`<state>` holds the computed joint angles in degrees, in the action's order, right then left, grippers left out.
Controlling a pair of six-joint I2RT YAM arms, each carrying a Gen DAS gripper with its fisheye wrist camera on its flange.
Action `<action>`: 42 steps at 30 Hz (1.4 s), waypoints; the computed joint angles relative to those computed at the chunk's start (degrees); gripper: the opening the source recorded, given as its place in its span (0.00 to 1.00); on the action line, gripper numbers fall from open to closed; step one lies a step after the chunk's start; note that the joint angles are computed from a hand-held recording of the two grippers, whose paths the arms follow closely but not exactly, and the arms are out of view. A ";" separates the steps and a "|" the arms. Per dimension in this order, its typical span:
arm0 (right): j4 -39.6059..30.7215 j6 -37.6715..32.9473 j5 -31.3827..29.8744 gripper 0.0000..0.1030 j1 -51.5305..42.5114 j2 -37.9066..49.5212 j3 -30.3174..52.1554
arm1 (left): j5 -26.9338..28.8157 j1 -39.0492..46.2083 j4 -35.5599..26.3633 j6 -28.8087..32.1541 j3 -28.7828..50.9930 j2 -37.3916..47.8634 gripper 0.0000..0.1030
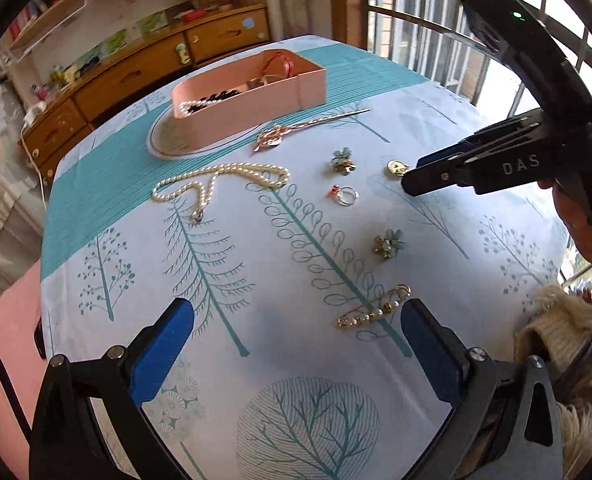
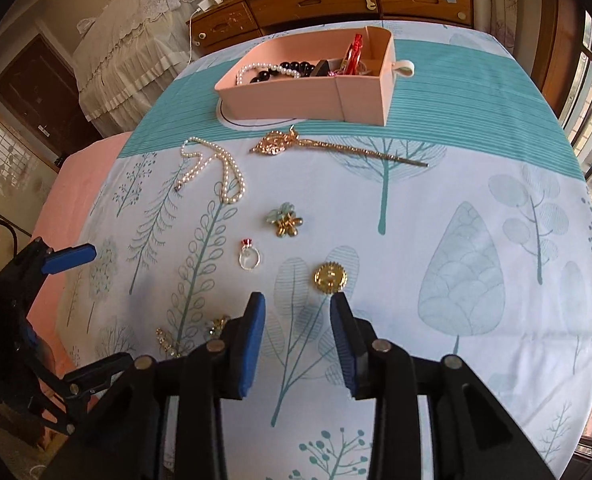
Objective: Organize jewelry
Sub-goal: 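Lower the left tool onto the gold safety pin brooch and close it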
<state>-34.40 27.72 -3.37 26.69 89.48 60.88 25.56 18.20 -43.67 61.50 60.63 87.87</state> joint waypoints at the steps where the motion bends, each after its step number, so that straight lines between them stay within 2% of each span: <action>1: 0.22 0.32 -0.15 0.33 0.16 -0.26 -0.60 | 0.35 -0.38 -0.34 2.15 -0.41 -0.64 0.94; 3: 0.63 0.94 -0.29 0.33 0.43 -0.64 -1.44 | 0.33 -1.48 -0.79 6.03 -1.13 -1.31 0.87; 5: 0.99 1.32 -0.27 0.33 0.65 -1.08 -2.14 | -0.92 -3.03 -1.77 8.79 -1.15 -0.77 0.76; 7: 1.19 1.38 -0.23 0.33 0.76 -1.47 -2.60 | -3.24 -4.86 -3.33 10.23 -0.31 1.09 0.51; 9: 1.33 1.44 -0.20 0.33 0.99 -1.90 -2.88 | -6.21 -6.86 -4.37 10.28 1.13 3.56 0.39; 14: 1.74 1.24 -0.02 0.33 1.37 -3.28 -3.98 | -9.07 -9.40 -10.28 13.45 6.69 8.16 0.38; 21: 3.74 1.71 -1.81 0.33 0.24 -3.98 -5.99 | -13.76 -12.73 -14.03 14.81 10.17 11.32 0.38; 24: 4.26 1.55 -2.32 0.33 -0.11 -4.37 -6.54 | -15.08 -14.39 -15.94 12.94 12.63 13.23 0.38; 26: 4.61 1.41 -2.61 0.33 -0.30 -4.62 -6.90 | -15.92 -15.57 -16.28 11.19 13.53 13.78 0.31; 28: 4.84 1.34 -2.80 0.33 -0.47 -4.94 -7.28 | -17.09 -17.29 -17.44 7.98 15.89 15.32 0.11; 31: 4.83 1.19 -2.93 0.33 -0.75 -5.39 -7.60 | -18.01 -18.35 -20.03 3.64 19.58 17.96 0.11; 36: 4.56 0.27 -2.79 0.33 -0.52 -5.35 -7.47 | -19.31 -18.44 -17.59 -4.39 21.62 19.29 0.10; 42: 4.72 -1.80 -3.15 0.33 1.02 -3.61 -6.06 | -16.67 -12.08 -19.07 -9.41 26.62 21.86 0.10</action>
<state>-29.68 25.92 -6.52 27.71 85.87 54.82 8.89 6.13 -62.73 52.09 87.25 109.74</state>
